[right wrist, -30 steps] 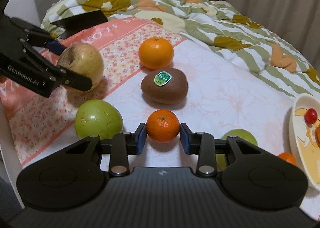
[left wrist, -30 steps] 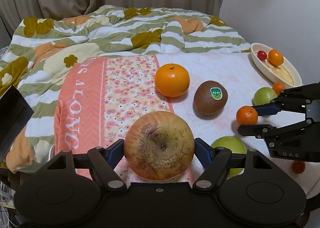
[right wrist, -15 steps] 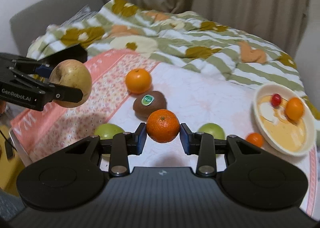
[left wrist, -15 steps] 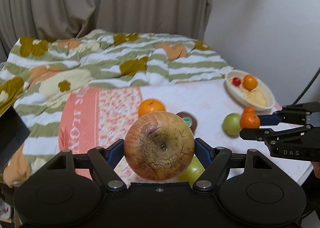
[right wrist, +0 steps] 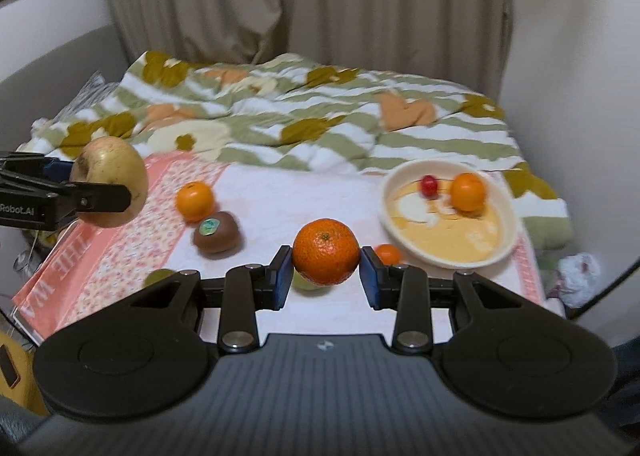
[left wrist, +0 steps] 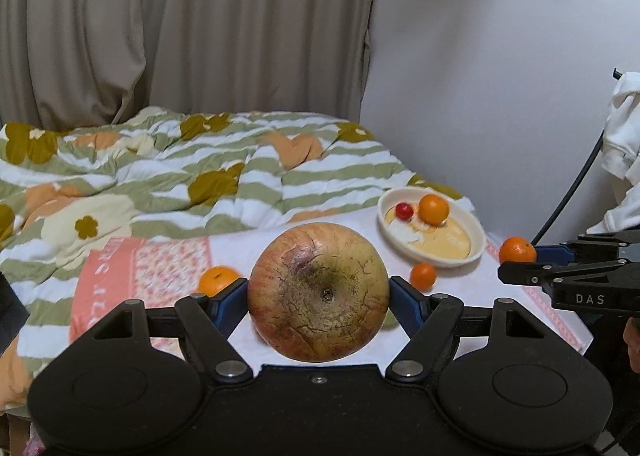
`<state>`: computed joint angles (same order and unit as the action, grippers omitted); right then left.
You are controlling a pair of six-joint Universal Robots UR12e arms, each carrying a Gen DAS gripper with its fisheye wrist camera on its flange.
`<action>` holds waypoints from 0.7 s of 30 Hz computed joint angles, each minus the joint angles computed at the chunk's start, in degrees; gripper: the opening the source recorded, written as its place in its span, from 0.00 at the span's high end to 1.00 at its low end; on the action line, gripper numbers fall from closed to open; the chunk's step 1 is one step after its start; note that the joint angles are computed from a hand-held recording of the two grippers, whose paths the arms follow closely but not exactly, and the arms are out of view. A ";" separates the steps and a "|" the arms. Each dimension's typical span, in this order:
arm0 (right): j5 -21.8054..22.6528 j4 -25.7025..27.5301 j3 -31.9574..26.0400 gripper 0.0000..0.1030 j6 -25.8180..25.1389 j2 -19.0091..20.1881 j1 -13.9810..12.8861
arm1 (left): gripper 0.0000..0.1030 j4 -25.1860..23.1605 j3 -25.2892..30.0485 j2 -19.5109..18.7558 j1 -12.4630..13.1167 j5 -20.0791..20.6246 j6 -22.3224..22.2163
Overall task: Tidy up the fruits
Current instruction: 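Carry the apple and mandarin to the white bowl and release both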
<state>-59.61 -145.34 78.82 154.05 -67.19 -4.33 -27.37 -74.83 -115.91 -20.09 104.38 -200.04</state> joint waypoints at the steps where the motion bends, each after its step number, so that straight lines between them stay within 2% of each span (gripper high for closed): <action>1: 0.31 0.35 -0.50 0.50 0.25 0.22 -0.48 | 0.24 -0.35 1.05 -0.59 -0.33 0.56 -0.61; 7: -1.37 1.12 -4.78 0.50 -1.20 2.87 -2.50 | 0.24 -3.23 8.55 -5.10 -2.50 4.80 -3.48; 15: 2.28 5.52 -13.32 0.50 -5.04 8.57 -4.91 | 0.24 -9.39 20.58 -12.57 -4.36 8.90 -7.08; 21: 3.95 10.07 -20.25 0.50 -7.01 13.07 -5.57 | 0.24 -15.01 30.92 -18.66 -4.68 9.68 -8.33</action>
<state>-55.66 -135.27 58.57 147.04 -54.12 -9.90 -42.38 -43.91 -134.57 -24.77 114.06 -208.37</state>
